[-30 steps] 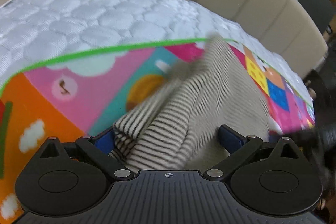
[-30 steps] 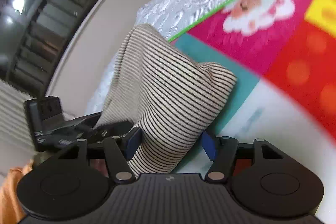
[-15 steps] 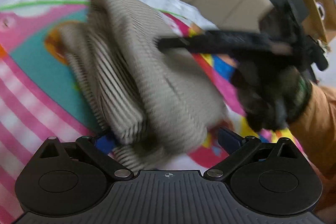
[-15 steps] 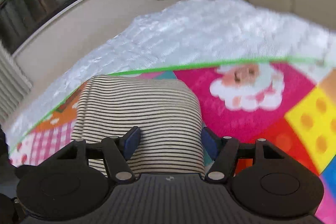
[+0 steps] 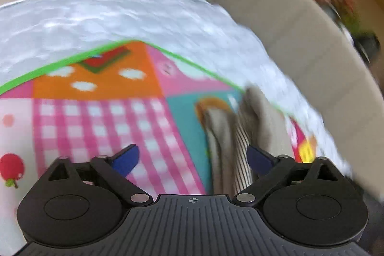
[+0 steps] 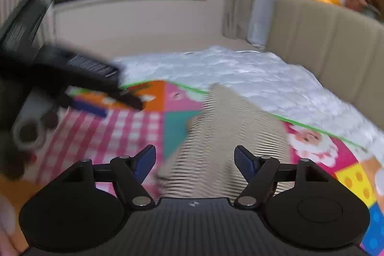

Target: Fold clothes

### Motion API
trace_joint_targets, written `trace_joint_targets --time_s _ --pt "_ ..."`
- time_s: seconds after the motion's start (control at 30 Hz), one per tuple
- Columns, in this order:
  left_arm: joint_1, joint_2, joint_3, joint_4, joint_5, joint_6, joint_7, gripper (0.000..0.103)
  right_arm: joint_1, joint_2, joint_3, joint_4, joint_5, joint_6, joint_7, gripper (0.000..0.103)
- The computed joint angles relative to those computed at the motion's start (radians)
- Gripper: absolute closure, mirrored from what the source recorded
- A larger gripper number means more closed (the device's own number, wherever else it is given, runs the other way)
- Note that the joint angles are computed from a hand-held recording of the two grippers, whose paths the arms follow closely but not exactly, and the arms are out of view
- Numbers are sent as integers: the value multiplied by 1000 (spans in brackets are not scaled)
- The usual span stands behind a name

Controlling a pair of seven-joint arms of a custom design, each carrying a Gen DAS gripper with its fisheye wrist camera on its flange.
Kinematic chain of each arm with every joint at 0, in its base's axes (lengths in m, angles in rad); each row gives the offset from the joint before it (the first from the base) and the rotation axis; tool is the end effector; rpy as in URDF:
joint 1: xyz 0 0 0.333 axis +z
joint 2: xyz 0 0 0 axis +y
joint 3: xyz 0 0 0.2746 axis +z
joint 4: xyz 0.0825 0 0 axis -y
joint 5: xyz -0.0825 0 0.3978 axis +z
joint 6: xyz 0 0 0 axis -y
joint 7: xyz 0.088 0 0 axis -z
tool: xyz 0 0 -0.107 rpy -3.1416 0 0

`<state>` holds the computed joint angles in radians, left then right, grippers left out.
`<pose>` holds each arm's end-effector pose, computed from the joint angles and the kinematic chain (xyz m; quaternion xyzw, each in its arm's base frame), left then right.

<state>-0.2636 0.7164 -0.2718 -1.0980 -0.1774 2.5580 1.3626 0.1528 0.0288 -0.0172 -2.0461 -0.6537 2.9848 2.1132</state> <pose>0.7098 -0.3323 0.4626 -0.6224 0.6753 -0.3954 0.0180 0.5987 0.1248 0.4763 -0.6873 0.5661 -0.3461 0.2956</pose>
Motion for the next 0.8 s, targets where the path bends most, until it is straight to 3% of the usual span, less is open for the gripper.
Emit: trace_joint_targets --time_s 0.03,0.13,0.17,0.3,0.47,0.57,0.6,0.67,0.73,0.8 --pt "-15 9 22 12 20 13 -24 23 13 33 0 37 -101 -33 61 25" --pt "-43 16 62 9 100 54 -26 23 66 109 -33 121 -358 -141 206 25" --pt "-44 15 66 0 117 67 -16 23 69 113 -41 126 -376 -149 225 37" --pt "-10 -7 50 -42 120 75 9 23 26 39 -23 61 -152 -90 57 77" --pt "27 47 7 32 53 75 31 22 18 -8 23 4 144 -84 -270 83" --pt "51 56 -51 25 6 137 137 23 30 11 32 -7 180 -80 -306 82" --pt "78 55 -100 11 -33 157 210 23 34 20 33 -6 189 -74 -308 82" --pt "171 51 -258 -27 -161 175 432 23 44 33 35 -3 211 -71 -330 81" --pt "216 81 -370 14 -245 116 610 21 56 46 36 8 216 -77 -357 81" --pt "171 139 -386 143 -241 13 705 18 65 46 33 7 215 -76 -372 81"
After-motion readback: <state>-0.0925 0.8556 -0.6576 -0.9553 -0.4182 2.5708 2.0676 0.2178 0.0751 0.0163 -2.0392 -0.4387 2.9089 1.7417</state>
